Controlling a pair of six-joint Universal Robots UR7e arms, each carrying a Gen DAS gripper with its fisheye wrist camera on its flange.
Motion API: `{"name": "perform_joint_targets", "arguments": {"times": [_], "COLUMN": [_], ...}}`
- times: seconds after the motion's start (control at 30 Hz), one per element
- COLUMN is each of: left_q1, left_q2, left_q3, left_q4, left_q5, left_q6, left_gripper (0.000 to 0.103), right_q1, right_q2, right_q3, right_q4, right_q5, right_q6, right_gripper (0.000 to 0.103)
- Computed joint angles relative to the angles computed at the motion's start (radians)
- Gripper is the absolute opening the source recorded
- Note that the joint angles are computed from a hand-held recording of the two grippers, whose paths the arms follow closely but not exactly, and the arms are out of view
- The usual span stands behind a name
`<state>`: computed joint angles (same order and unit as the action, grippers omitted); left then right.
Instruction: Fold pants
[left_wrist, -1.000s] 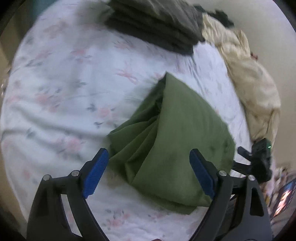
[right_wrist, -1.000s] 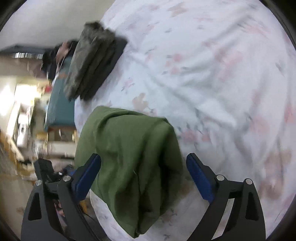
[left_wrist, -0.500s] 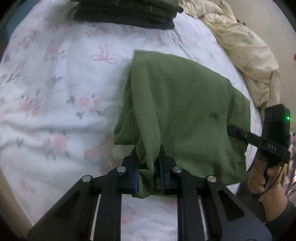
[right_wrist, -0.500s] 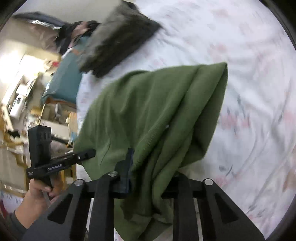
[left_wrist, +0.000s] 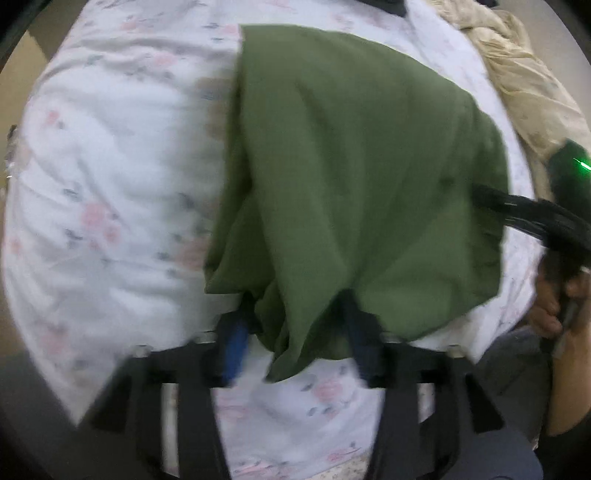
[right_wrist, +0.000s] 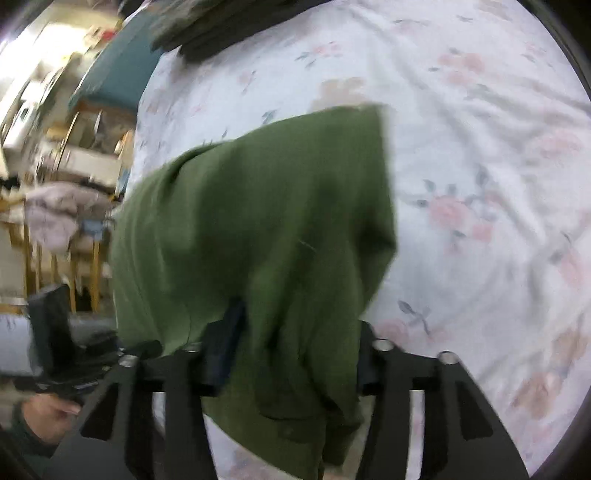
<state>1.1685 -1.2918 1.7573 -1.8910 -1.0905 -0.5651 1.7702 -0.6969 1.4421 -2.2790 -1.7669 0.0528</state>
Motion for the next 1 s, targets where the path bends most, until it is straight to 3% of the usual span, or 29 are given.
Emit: {"name": "perform_joint_targets", "arguments": {"times": [0.03, 0.13, 0.2, 0.3, 0.4, 0.43, 0.47, 0.5, 0.53, 0.57, 0.6, 0.7, 0.8, 0.9, 1.0], "left_q1": [-0.005, -0.020, -0.011, 0.028, 0.073, 0.081, 0.094, 0.102, 0.107, 0.111, 0.108, 0.060, 0.071, 0.048, 0.036], "left_q2": [-0.002, -0.018, 0.007, 0.070, 0.159, 0.176, 0.188, 0.192, 0.196, 0.209, 0.211, 0.192, 0.180, 0.194, 0.197], "left_q3": [-0.011, -0.040, -0.088, -0.166, -0.249, -0.259, -0.259, -0.253, -0.256, -0.277, -0.281, -0.237, -0.249, -0.240, -0.242], "left_q4": [0.018, -0.036, -0.083, -0.142, -0.176, -0.197, -0.244, -0.281, -0.295, -0.282, -0.261, -0.294, -0.295, -0.297, -0.285], "left_q5": [0.024, 0.097, 0.122, 0.100, 0.040, 0.024, 0.008, -0.010, -0.040, -0.080, -0.078, 0.055, 0.026, 0.108, 0.188], "left_q6": [-0.004, 0.074, 0.121, 0.166, 0.172, 0.180, 0.202, 0.218, 0.221, 0.218, 0.237, 0.351, 0.334, 0.342, 0.280], "left_gripper": [0.069, 0.070, 0.070, 0.070, 0.070, 0.070, 0.068, 0.049, 0.013, 0.000, 0.000, 0.000, 0.000, 0.000, 0.009], "right_q1": [0.011, 0.034, 0.038, 0.045, 0.041, 0.036, 0.033, 0.036, 0.039, 0.042, 0.049, 0.073, 0.074, 0.068, 0.082], "right_q2": [-0.013, -0.079, -0.100, -0.088, -0.030, -0.008, 0.009, 0.022, 0.034, 0.037, 0.038, 0.014, -0.010, 0.030, 0.016], "right_q3": [0.009, 0.089, 0.106, 0.095, 0.028, 0.001, -0.016, -0.031, -0.042, -0.046, -0.043, -0.006, 0.031, -0.006, 0.006], "right_q4": [-0.021, -0.171, -0.259, -0.340, -0.290, -0.279, -0.273, -0.265, -0.265, -0.267, -0.284, -0.342, -0.370, -0.267, -0.292], "right_q5": [-0.025, -0.063, -0.066, -0.086, -0.121, -0.115, -0.125, -0.143, -0.162, -0.166, -0.177, -0.191, -0.241, -0.300, -0.344], "right_q6": [-0.003, -0.013, 0.036, 0.050, 0.100, 0.110, 0.108, 0.101, 0.084, 0.069, 0.037, -0.025, 0.033, 0.087, 0.133], "right_gripper": [0.057, 0.057, 0.058, 0.056, 0.051, 0.047, 0.037, 0.026, 0.005, 0.001, 0.001, 0.000, 0.000, 0.000, 0.001]}}
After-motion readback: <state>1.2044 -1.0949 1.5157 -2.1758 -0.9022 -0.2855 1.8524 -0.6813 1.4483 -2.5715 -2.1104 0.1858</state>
